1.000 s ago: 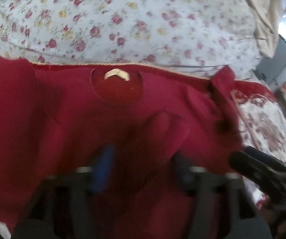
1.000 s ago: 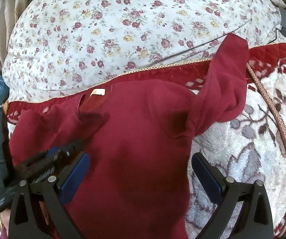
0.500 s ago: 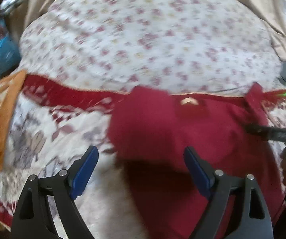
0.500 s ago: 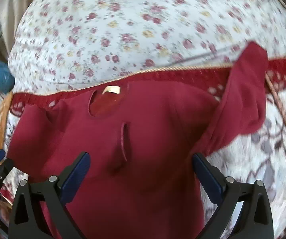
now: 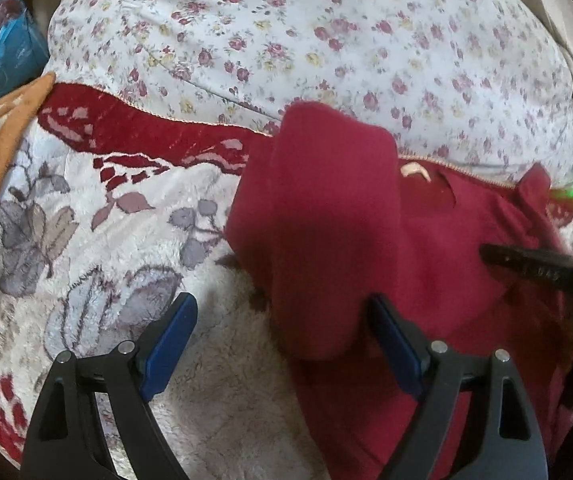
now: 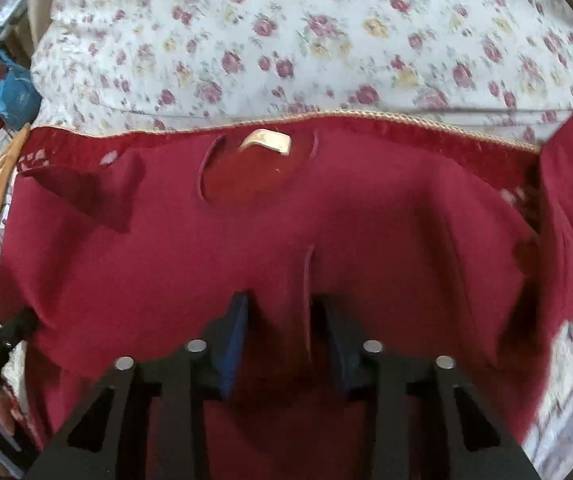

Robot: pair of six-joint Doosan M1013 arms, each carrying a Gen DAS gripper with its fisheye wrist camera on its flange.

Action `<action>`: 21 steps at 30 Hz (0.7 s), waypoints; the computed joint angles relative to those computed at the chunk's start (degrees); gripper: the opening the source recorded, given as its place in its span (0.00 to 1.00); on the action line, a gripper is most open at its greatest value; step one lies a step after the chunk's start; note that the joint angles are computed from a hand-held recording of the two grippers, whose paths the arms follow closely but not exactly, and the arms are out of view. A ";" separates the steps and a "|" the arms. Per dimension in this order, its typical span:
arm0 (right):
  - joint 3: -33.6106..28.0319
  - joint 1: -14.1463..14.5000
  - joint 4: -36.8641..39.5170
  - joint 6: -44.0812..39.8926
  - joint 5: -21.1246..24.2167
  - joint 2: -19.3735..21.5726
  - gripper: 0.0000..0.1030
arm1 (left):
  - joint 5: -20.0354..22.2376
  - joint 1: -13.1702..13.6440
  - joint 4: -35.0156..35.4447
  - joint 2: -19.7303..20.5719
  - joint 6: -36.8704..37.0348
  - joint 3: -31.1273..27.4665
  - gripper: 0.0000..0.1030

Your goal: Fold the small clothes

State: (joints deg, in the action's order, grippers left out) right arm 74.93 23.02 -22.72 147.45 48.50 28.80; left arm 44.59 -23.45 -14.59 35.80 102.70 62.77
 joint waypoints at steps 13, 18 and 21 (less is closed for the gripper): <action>4.09 -0.12 -17.59 16.27 7.25 -5.85 0.06 | -1.02 0.07 -1.28 -0.30 2.00 0.36 0.84; 6.75 -1.50 -16.93 18.17 7.71 -7.29 0.05 | 0.73 0.15 0.53 0.68 -0.66 -0.97 0.84; 8.19 -1.94 -13.02 15.02 -0.06 -8.34 0.21 | 0.51 0.34 0.29 0.68 -1.24 -1.00 0.84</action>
